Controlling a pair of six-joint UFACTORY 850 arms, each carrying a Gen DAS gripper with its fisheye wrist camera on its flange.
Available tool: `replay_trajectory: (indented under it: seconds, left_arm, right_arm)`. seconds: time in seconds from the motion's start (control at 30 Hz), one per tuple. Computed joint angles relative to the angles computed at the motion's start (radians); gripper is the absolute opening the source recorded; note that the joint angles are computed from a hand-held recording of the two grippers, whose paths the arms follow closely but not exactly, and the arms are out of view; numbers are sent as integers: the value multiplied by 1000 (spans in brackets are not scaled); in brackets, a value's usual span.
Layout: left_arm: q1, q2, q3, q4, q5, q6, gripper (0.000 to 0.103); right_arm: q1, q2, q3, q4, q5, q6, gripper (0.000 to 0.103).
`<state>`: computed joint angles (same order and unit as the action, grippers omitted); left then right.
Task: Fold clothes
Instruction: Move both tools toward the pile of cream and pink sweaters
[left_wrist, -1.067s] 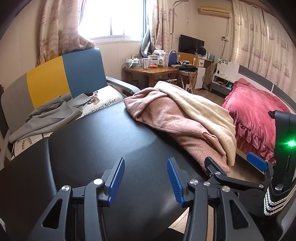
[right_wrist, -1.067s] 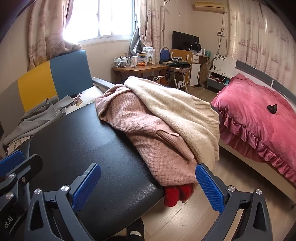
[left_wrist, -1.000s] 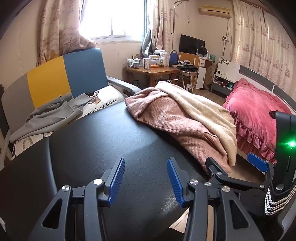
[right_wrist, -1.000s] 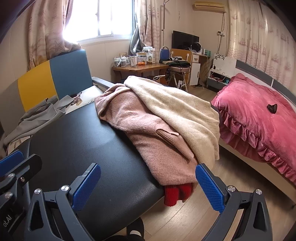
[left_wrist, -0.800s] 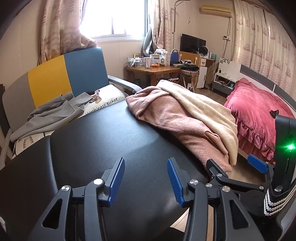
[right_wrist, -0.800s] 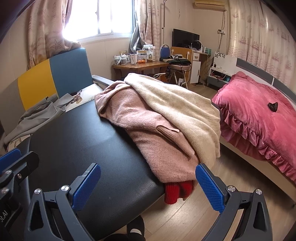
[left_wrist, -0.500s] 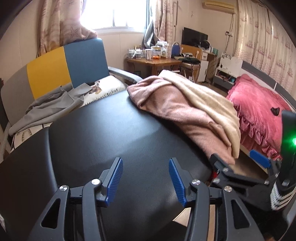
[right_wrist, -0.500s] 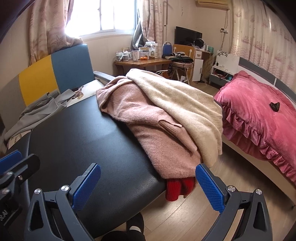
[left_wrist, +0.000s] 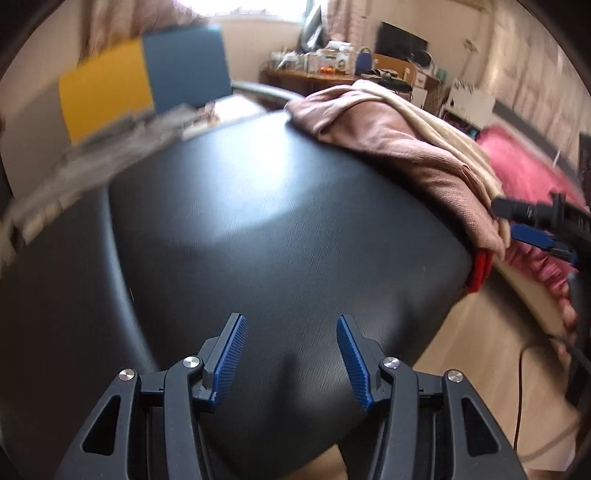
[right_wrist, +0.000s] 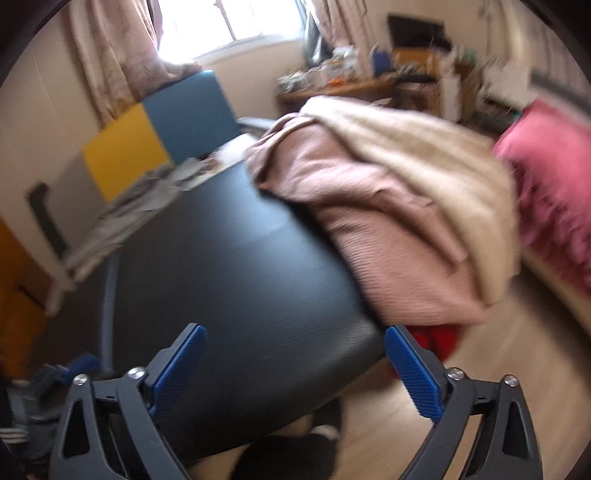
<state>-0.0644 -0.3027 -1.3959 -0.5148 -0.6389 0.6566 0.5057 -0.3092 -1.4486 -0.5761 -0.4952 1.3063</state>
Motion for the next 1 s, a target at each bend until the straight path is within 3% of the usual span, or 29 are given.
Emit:
replay_trajectory:
  seconds: [0.13, 0.17, 0.27, 0.37, 0.43, 0.53, 0.6, 0.67, 0.73, 0.8, 0.93, 0.97, 1.0]
  left_arm:
    - [65, -19, 8, -49, -33, -4, 52]
    - [75, -22, 10, -39, -31, -21, 52]
    - [97, -36, 1, -5, -37, -87, 52]
    - [100, -47, -9, 45, -34, -146, 52]
    - [98, -55, -18, 64, -34, -168, 52]
    - [94, -80, -48, 67, -70, -185, 52]
    - [87, -100, -74, 48, -105, -182, 52]
    - [71, -114, -99, 33, -126, -170, 52]
    - [53, -130, -129, 15, -148, -152, 52]
    - [33, -149, -166, -2, -176, -138, 52]
    - [-28, -211, -291, -33, -232, -123, 52]
    - [-43, -233, -337, -45, -254, -120, 52]
    - [-57, -257, -387, -59, -280, -119, 52]
  right_arm:
    - [-75, -8, -17, 247, 119, -222, 98]
    - [-90, -17, -35, 270, 116, -250, 97]
    - [-124, -84, -148, 228, 21, -263, 97]
    - [-165, -165, -269, 222, -50, -300, 86]
    - [-178, -251, -393, 151, -161, -314, 84]
    - [-199, -412, -618, 134, -336, -415, 73]
    - [-211, -496, -735, 148, -419, -467, 61]
    - [-221, -569, -835, 175, -498, -500, 58]
    - [-225, -557, -804, 180, -460, -466, 44]
    - [-220, -500, -716, 162, -378, -396, 22]
    - [-217, -320, -440, 184, -73, -222, 8]
    - [-216, -281, -375, 223, 8, -210, 0]
    - [-212, -239, -302, 265, 95, -202, 0]
